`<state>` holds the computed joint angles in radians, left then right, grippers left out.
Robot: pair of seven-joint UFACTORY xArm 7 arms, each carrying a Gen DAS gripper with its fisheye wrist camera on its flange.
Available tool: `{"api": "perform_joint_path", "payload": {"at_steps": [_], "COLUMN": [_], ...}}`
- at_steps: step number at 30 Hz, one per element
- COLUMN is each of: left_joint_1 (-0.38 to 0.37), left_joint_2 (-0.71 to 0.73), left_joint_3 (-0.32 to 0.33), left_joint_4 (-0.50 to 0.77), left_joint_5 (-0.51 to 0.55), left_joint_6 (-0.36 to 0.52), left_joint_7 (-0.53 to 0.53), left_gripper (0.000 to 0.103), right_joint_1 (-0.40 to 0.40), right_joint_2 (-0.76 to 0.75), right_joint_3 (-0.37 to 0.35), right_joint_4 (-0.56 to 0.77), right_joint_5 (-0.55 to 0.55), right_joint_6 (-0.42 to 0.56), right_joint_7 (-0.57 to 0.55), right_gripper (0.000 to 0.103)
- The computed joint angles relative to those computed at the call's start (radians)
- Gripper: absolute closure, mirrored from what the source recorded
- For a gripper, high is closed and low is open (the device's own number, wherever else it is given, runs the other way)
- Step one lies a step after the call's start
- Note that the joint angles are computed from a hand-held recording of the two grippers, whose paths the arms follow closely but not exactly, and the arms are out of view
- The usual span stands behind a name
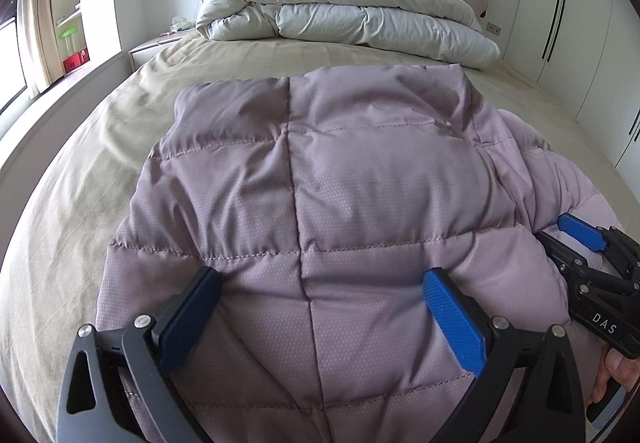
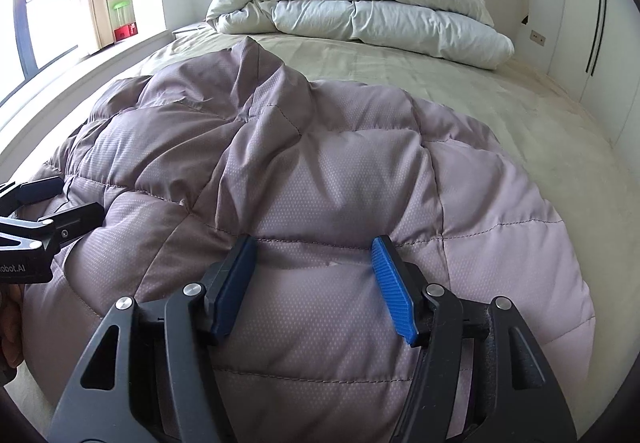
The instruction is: Fold large clothes
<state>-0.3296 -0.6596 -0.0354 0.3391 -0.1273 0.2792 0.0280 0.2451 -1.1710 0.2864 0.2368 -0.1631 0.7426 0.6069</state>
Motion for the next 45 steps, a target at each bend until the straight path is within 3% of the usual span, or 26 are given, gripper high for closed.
{"api": "perform_joint_path", "payload": {"at_steps": [3,7,9,11,15,18,22,30,34,38,39,41,45], "left_joint_1": [0.006,0.012,0.029,0.054,0.124,0.096,0.114,0.064,0.017,0.044,0.062,0.102,0.132], "left_joint_2": [-0.005,-0.077,-0.135,-0.184,-0.186,-0.115,-0.096,-0.044,-0.1,-0.265,-0.293,-0.301,-0.211], "left_joint_3": [-0.006,0.008,0.005,-0.002,-0.007,0.067,0.028,0.075,0.173,0.317,0.354,0.415,0.532], "left_joint_4": [0.003,0.015,0.005,-0.012,-0.028,-0.023,-0.025,-0.033,-0.034,-0.037,-0.031,0.004,0.089], "left_joint_5": [0.005,0.002,0.011,0.03,0.066,0.026,0.033,-0.023,-0.095,-0.209,-0.231,-0.251,-0.319], "left_joint_6": [0.012,0.1,0.13,0.142,0.135,0.128,0.11,0.048,0.095,0.245,0.287,0.384,0.544], "left_joint_7": [-0.006,-0.004,0.001,0.009,-0.002,0.036,0.041,0.093,0.152,0.225,0.244,0.282,0.338], "left_gripper": [0.0,0.002,0.006,0.006,0.005,0.0,0.0,0.0,0.0,0.0,0.0,0.0,0.0], "right_joint_1": [0.0,0.003,-0.053,-0.106,-0.163,-0.164,-0.177,-0.187,-0.199,-0.212,-0.229,-0.273,-0.368], "right_joint_2": [0.0,-0.058,-0.164,-0.246,-0.251,-0.368,-0.387,-0.414,-0.406,-0.513,-0.574,-0.661,-0.605], "right_joint_3": [-0.006,-0.074,-0.067,-0.107,-0.182,-0.187,-0.149,-0.16,-0.19,-0.286,-0.315,-0.382,-0.582], "right_joint_4": [-0.001,0.038,0.043,0.04,0.033,-0.059,-0.099,-0.151,-0.13,-0.061,-0.052,-0.033,0.049], "right_joint_5": [-0.001,0.022,0.004,-0.001,0.004,0.017,0.028,0.05,0.06,0.112,0.118,0.12,0.128], "right_joint_6": [-0.002,0.064,0.108,0.149,0.27,0.273,0.255,0.192,0.199,0.322,0.343,0.365,0.432], "right_joint_7": [-0.005,-0.061,-0.048,-0.055,-0.155,-0.205,-0.221,-0.228,-0.243,-0.288,-0.302,-0.337,-0.395], "right_gripper": [0.043,0.043,0.043,0.043,0.043,0.042,0.042,0.041,0.041,0.022,0.019,0.002,0.0]}}
